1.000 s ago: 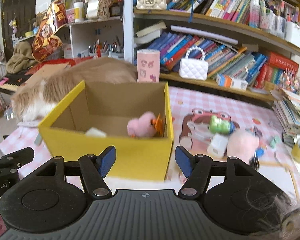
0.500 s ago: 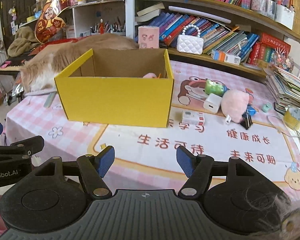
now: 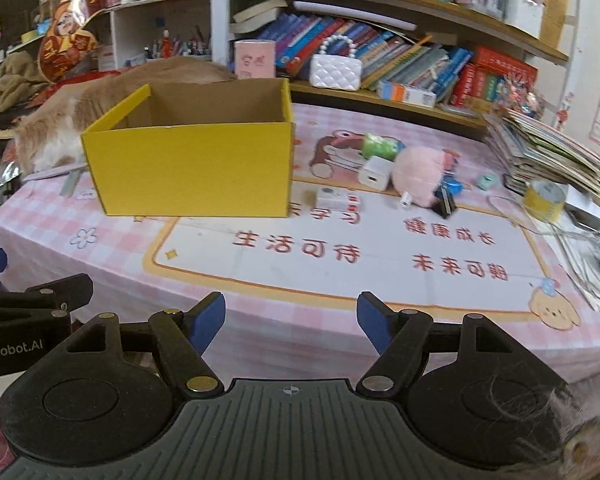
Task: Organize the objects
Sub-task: 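Move both grippers back toward the remaining toys on the table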
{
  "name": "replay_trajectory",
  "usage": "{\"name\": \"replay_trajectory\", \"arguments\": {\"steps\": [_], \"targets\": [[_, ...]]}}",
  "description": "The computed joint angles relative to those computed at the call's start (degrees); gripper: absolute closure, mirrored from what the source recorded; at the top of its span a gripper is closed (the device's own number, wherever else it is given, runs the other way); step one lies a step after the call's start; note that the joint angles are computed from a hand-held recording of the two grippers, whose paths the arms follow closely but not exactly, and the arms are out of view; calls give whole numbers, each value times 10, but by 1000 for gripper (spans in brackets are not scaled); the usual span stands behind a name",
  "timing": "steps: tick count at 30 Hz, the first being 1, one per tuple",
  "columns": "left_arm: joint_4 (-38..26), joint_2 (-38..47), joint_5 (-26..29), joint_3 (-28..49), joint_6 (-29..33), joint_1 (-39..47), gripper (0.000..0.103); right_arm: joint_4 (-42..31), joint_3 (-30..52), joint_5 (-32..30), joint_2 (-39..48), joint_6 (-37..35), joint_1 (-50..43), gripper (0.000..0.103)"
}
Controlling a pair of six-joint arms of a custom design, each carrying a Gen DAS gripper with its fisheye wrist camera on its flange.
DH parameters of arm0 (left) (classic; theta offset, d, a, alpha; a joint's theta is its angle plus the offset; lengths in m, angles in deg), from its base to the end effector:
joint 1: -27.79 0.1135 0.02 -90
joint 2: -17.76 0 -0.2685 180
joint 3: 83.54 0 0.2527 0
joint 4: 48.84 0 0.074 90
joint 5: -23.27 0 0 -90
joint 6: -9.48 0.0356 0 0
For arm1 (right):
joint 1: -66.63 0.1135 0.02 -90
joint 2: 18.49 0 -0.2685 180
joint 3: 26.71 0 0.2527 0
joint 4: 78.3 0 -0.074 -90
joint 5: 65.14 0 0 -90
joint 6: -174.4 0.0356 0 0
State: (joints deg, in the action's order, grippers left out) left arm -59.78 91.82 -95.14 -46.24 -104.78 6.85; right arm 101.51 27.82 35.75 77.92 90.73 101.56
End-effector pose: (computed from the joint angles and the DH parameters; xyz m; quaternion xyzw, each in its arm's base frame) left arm 0.2111 -0.0627 0.1426 -0.1147 0.9012 0.0769 0.4109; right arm 0.2654 0.1771 0.1386 -0.1873 0.8910 0.0613 0.4090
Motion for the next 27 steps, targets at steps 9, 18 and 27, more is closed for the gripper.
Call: {"name": "replay_trajectory", "arguments": {"steps": [9, 18, 27], "targets": [[32, 45, 24, 24, 26, -22, 12, -13, -15, 26, -15, 27, -32, 31], [51, 116, 50, 76, 53, -36, 12, -24, -14, 35, -9, 39, -78, 31], [50, 194, 65, 155, 69, -46, 12, -26, 12, 20, 14, 20, -134, 31]]}}
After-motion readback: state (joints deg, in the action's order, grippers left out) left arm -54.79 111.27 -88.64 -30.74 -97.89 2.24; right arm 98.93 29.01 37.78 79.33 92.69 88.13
